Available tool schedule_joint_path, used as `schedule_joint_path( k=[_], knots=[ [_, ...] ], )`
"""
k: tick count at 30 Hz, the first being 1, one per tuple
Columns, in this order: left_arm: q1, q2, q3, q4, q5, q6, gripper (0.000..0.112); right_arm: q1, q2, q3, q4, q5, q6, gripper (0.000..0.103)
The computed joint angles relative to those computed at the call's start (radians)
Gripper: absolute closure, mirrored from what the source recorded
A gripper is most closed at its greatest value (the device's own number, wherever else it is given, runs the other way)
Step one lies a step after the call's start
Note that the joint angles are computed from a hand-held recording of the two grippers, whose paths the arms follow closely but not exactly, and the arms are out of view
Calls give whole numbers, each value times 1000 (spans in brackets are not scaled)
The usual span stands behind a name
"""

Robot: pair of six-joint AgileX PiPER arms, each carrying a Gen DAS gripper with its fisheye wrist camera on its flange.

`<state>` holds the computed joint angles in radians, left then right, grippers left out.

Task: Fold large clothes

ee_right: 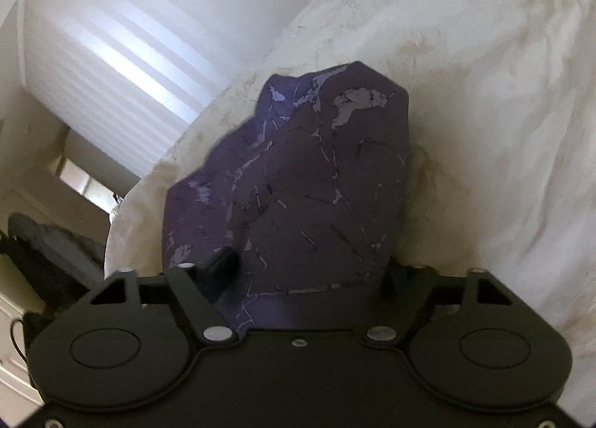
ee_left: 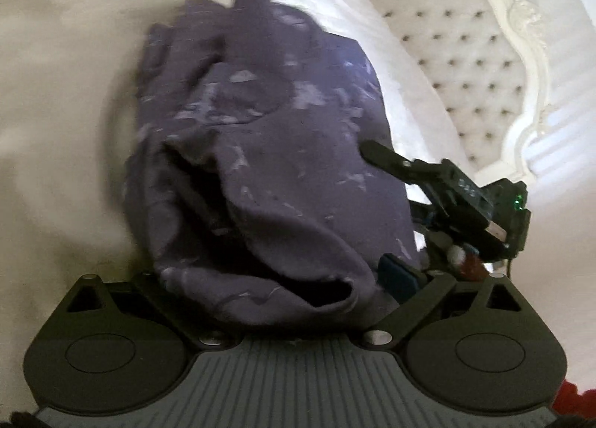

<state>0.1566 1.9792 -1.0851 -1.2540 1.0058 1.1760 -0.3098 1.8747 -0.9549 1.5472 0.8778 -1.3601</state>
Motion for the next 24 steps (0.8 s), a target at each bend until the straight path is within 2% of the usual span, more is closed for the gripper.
schedule_joint_path(
  k=[2, 9, 13, 17, 19, 22, 24],
  knots=[
    [-30, 1, -11, -20, 3, 5, 14, -14, -30, -3, -25, -6, -7, 31],
    [-251, 59, -132, -127, -84, -23, 14, -131, -56, -130, -185, -29, 77, 31],
    [-386, 149, -282, -187, -147, -41, 15, -230, -33, -249, -295, -33, 151, 31],
    [-480, 272, -501, -143, -187, -151, 20, -304, 6, -354, -367, -56, 201, 32],
    [-512, 309, -553, -112, -209, -176, 24, -332, 26, -384, -382, -62, 199, 31],
    [-535, 326, -545, -59, -250, -212, 24, -336, 52, -385, -435, -112, 224, 27],
    [-540, 323, -487, -80, -289, -139, 23, -328, 57, -342, -444, -172, 204, 19]
  ],
)
